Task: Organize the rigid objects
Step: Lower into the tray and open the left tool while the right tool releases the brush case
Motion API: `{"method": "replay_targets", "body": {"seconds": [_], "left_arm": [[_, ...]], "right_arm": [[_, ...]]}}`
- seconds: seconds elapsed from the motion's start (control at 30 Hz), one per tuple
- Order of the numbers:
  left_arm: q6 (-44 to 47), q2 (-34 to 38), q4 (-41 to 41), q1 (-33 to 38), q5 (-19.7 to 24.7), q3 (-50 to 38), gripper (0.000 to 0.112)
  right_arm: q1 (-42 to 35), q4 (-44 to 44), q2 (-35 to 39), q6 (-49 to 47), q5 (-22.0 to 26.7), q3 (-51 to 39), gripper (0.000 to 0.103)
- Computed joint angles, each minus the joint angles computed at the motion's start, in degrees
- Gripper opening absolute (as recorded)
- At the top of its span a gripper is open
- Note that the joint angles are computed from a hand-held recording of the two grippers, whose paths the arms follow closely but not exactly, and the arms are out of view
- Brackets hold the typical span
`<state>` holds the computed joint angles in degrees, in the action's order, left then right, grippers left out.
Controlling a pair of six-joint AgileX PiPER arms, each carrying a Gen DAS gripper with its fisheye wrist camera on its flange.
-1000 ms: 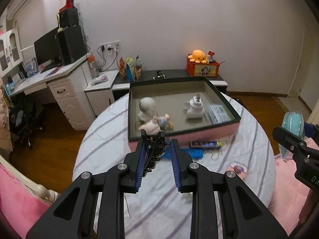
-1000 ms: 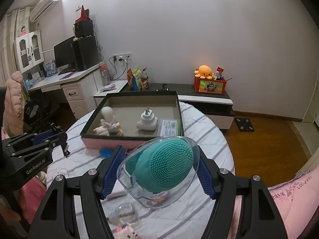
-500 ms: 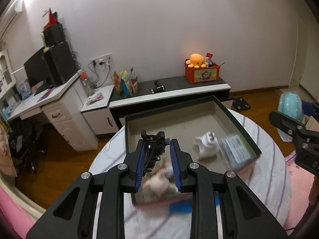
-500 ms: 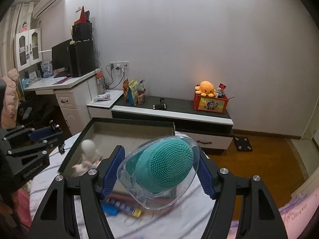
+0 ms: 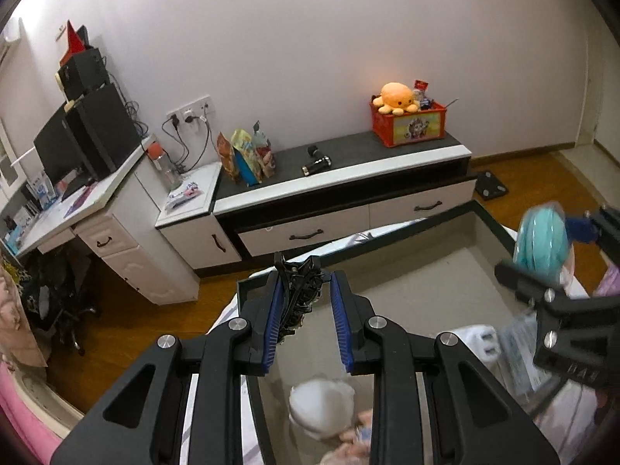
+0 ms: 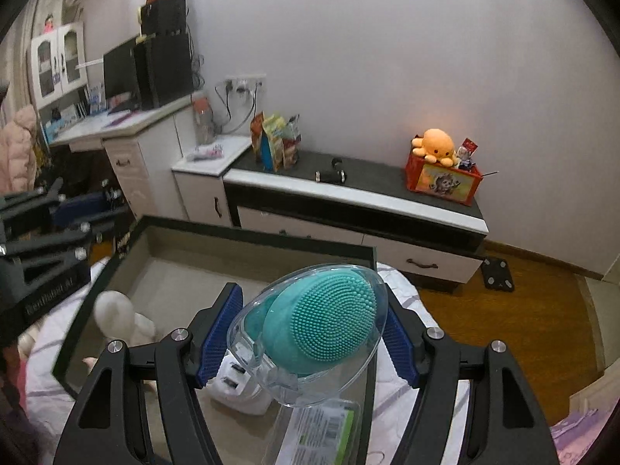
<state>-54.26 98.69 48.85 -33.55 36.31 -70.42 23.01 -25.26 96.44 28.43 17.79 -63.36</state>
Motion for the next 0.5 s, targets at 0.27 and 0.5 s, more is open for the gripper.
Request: {"method": "replay_targets", "body": {"seconds": [0.27,0.5], "left_arm": [[1.4,5.6,-1.8,2.5,-1.2,-3.9,0.025],[1.3,6.7,-1.6,3.1,-2.0,-4.2,0.044]], "right_arm": [[-1.0,2.5,4.8,-1.9,1.3,-2.6,0.070],[-1.9,0.7,4.2,2.1,-0.2,-2.3,0.072]]}}
